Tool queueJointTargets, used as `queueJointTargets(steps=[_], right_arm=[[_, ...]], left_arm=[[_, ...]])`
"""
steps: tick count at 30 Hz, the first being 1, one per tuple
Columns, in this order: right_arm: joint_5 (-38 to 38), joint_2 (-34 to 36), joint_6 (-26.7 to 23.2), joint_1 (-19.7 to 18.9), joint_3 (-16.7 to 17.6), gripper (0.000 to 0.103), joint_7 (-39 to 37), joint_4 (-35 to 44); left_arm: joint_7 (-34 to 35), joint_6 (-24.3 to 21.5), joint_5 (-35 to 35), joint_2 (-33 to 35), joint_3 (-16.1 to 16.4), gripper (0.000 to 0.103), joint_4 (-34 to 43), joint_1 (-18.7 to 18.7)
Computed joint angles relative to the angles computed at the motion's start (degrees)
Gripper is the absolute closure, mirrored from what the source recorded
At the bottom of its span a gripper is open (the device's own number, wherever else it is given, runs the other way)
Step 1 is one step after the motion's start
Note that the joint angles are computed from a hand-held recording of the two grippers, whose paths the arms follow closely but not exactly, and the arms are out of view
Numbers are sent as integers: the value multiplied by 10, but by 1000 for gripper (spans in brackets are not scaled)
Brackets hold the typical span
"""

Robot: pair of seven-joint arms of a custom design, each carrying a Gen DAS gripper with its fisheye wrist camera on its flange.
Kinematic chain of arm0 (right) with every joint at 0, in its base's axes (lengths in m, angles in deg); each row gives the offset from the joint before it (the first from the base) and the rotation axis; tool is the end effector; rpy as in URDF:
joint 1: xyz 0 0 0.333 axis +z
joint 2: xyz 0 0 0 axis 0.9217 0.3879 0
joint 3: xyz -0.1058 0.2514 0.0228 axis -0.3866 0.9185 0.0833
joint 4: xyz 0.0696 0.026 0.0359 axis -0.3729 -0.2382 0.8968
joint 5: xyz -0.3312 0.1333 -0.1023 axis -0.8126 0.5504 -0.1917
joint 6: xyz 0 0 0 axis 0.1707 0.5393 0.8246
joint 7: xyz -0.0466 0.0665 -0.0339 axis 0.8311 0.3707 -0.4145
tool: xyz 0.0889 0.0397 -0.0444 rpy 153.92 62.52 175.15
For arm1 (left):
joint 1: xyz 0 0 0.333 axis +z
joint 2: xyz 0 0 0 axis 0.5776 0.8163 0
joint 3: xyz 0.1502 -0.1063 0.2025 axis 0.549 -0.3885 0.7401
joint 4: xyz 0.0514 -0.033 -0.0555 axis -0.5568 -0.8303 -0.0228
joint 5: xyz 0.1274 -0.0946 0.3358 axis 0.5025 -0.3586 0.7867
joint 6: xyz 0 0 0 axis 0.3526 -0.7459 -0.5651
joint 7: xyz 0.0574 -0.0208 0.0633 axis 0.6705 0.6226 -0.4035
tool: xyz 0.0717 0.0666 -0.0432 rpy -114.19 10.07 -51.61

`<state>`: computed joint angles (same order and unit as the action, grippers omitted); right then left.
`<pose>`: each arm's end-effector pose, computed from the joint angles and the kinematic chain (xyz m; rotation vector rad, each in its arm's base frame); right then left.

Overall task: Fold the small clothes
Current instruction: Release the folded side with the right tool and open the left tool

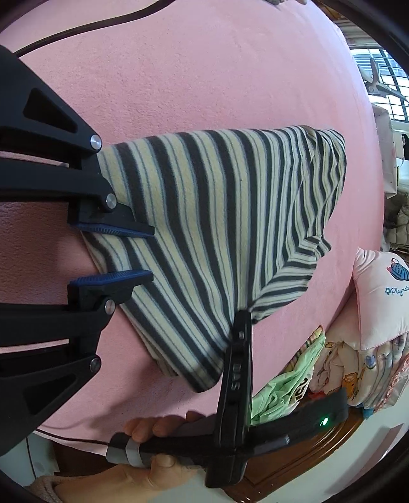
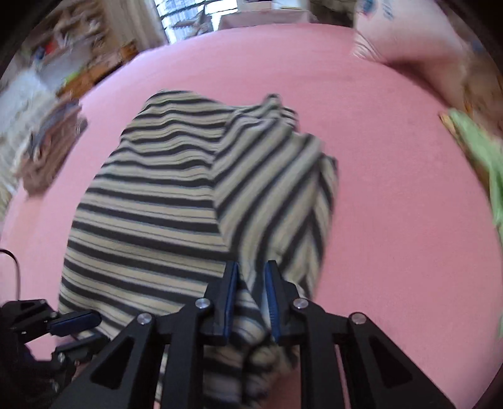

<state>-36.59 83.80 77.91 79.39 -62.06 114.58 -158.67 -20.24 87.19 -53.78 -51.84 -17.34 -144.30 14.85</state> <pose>0.5365 0.1331 0.4322 -2.2863 1.3817 -0.2241 0.3966 -0.3009 0.4019 -2.0384 1.9785 -0.8608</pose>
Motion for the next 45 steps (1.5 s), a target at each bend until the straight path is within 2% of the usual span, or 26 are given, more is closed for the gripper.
queueJointTargets(steps=[3, 5, 7, 11, 16, 21, 23, 25, 28, 32, 35, 38, 45], right_arm=[[-33, -17, 8, -4, -1, 86, 23, -16], [-16, -24, -10, -6, -6, 86, 17, -14], [22, -36, -46, -10, -14, 86, 12, -3], [85, -56, -97, -21, -29, 81, -3, 6], [98, -76, -124, -30, -31, 77, 10, 11], [126, -89, -145, -32, -35, 48, 27, 15], [128, -84, -149, -31, -34, 42, 36, 21], [124, -75, -155, -31, -31, 40, 48, 28], [119, -51, -169, -31, -28, 40, 59, 44], [119, -16, -182, -33, -27, 40, 65, 64], [128, 13, -202, -39, -27, 40, 70, 81], [131, 38, -226, -45, -25, 40, 72, 96], [139, 53, -225, -50, -19, 37, 50, 93]], left_arm=[[3, -12, -6, 0, 1, 83, 6, -2], [12, -24, -24, -6, 6, 82, 7, -7], [23, -28, -42, -16, 10, 77, 2, -14], [15, -51, -50, -54, 4, 58, -10, -18], [-20, -98, -30, -115, -1, 44, -29, -7], [-31, -149, -4, -169, 10, 42, -41, 14], [-23, -158, -1, -176, 22, 41, -37, 22], [-9, -161, -2, -168, 35, 35, -23, 33], [22, -161, -8, -132, 53, 30, 12, 49], [113, -153, -83, -53, 88, 28, 72, 46], [169, -144, -154, 1, 96, 28, 110, 54], [220, -137, -228, 69, 94, 28, 161, 68], [236, -125, -271, 176, 55, 28, 244, 125]])
